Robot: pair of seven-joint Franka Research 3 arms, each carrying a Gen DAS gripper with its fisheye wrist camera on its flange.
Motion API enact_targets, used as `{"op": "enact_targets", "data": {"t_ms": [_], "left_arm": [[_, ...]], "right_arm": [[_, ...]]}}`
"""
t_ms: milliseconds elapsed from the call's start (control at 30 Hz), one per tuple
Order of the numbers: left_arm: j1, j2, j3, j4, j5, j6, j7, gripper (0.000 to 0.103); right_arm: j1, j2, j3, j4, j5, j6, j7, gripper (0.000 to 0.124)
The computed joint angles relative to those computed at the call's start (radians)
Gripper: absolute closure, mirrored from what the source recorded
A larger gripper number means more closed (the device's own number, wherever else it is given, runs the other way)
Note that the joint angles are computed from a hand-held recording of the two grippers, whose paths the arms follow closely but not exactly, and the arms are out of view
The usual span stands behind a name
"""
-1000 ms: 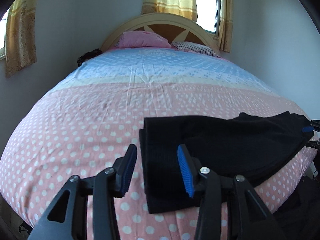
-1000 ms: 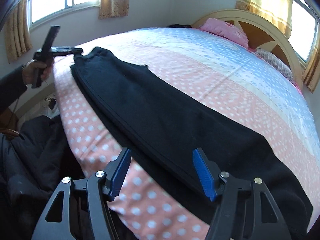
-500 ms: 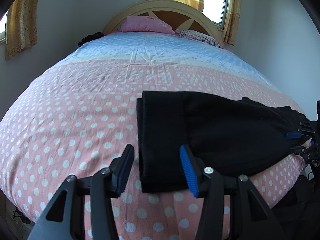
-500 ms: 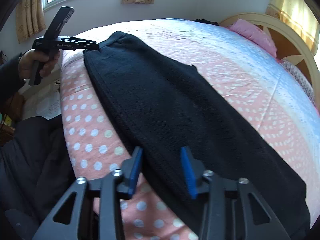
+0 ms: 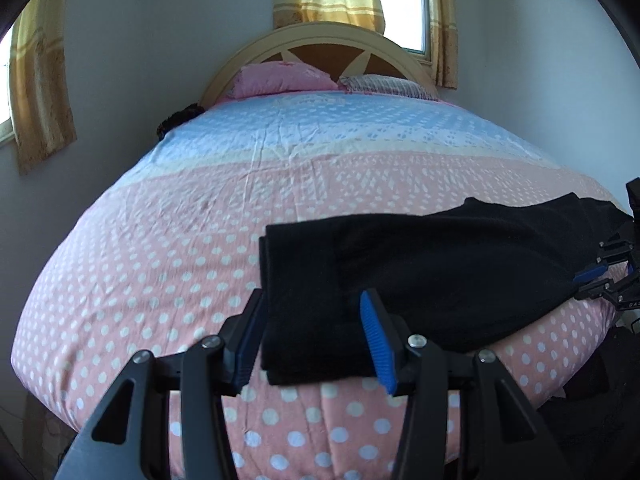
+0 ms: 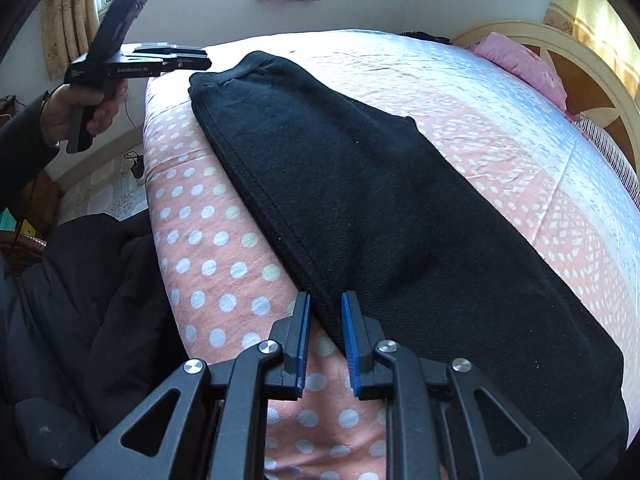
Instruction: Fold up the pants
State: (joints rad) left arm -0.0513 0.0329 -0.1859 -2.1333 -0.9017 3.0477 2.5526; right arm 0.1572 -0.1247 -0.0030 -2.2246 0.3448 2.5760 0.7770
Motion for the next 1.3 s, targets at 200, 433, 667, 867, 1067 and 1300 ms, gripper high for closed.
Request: {"op": "enact_targets", "data": {"t_ms": [200, 433, 667, 867, 1067, 1300], "left_arm": [[-0.042, -0.017, -0.009, 0.018, 0.036, -0.023, 0.022, 0.052], [-0.085, 0.019, -0.047, 0.075, 0.048, -0.136, 0.043, 0.052], [-0.136, 0.112, -0.131, 0.185, 0.108, -0.237, 0.078, 0.052], [-0.171, 0.168, -0.191, 0.256, 0.187, -0.29, 0.075, 0.052], [-0.192, 0.223, -0.227, 0.322, 0.282, -0.333, 0.021, 0.052], [-0.237, 0.264, -0.227, 0.368, 0.437, -0.354, -0.085, 0.059]], "right_arm": [[0.002, -0.021, -0.016, -0.009, 0.068, 0.0, -0.011, 0.105], [-0.056, -0.115, -0.057, -0.07, 0.137, 0.027, 0.051, 0.086], [-0.154, -0.245, -0.103, -0.171, 0.125, 0.096, 0.197, 0.084], [-0.259, -0.311, -0.138, -0.228, 0.101, 0.155, 0.369, 0.084], [-0.32, -0.339, -0.173, -0.268, 0.103, 0.234, 0.473, 0.084], [-0.336, -0.355, -0.23, -0.278, 0.133, 0.26, 0.458, 0.084]]}}
